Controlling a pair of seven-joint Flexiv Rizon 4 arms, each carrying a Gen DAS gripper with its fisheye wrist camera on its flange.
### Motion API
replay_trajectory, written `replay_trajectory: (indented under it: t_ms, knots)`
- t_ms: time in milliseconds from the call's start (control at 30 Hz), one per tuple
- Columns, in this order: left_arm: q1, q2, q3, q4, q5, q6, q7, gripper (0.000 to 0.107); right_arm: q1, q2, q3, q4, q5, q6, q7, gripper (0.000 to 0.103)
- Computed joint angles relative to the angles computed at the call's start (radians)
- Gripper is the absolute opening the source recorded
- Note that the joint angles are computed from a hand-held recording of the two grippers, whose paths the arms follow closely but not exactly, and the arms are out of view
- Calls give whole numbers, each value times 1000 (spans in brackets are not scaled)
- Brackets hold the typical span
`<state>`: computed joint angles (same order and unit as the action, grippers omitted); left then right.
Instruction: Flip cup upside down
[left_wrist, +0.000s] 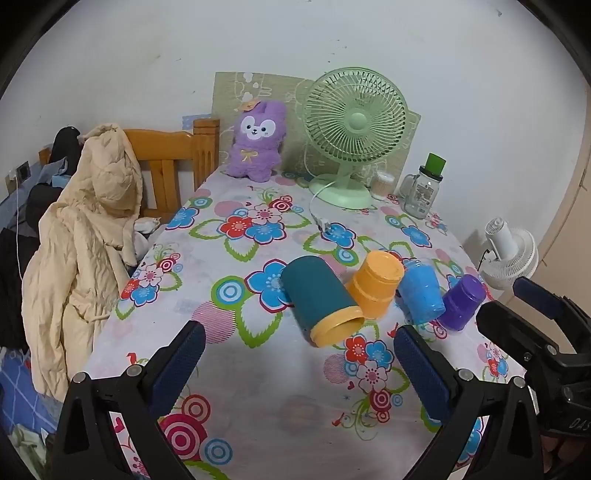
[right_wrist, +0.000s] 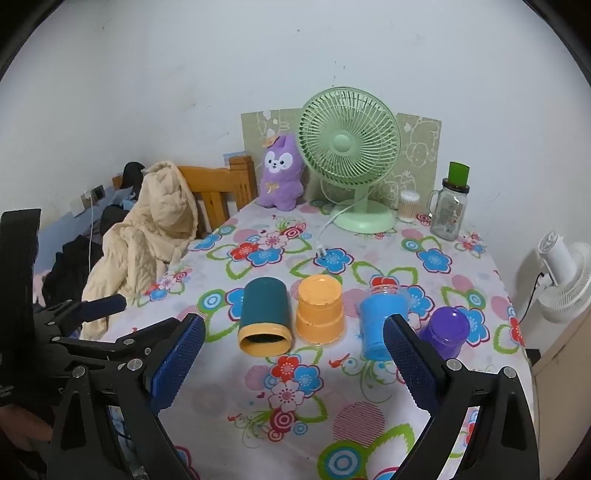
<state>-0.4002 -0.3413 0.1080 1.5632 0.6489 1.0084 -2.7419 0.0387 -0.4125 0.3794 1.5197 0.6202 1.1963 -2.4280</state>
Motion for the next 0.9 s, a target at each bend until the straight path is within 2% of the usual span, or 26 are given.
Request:
replay_trajectory:
  t_ms: [900]
  knots:
    - [13, 14, 2, 32, -3, 21, -9, 103, 19, 0, -4, 0, -32, -12, 16, 98]
